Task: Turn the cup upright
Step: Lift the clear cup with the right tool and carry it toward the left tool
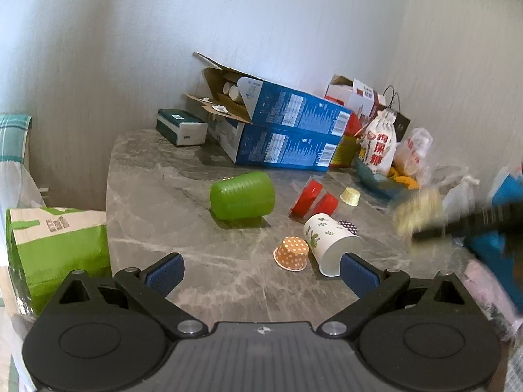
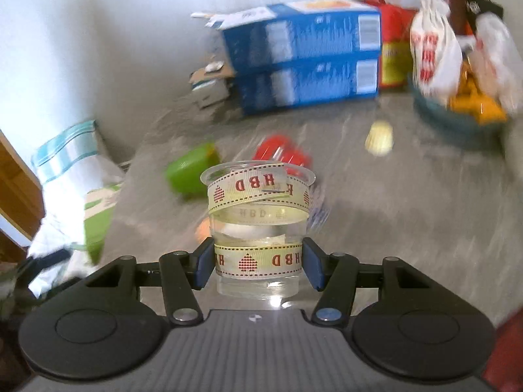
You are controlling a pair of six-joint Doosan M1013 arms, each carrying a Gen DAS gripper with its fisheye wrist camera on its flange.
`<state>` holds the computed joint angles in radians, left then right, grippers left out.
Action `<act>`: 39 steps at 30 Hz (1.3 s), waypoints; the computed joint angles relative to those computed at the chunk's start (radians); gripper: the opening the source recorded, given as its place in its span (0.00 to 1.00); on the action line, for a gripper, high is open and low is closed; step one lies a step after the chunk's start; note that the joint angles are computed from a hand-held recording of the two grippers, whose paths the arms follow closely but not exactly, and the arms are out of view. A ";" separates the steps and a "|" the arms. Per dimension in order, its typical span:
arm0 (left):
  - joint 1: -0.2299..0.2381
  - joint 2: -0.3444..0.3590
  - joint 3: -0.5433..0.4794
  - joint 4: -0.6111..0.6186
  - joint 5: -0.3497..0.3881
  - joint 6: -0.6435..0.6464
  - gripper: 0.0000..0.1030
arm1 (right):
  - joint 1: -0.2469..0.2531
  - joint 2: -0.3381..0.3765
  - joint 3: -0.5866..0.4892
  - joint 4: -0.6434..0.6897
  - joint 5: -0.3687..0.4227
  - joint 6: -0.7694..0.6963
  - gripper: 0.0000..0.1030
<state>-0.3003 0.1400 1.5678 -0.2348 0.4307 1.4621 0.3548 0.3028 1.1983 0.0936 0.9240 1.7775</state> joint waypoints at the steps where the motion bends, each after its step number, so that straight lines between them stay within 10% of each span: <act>1: 0.005 -0.005 0.004 -0.017 0.005 0.011 0.99 | 0.015 -0.016 0.035 -0.001 -0.022 0.028 0.56; 39: 0.031 -0.031 0.061 -0.054 0.105 -0.038 0.99 | 0.048 0.029 0.141 0.313 -0.090 0.102 0.71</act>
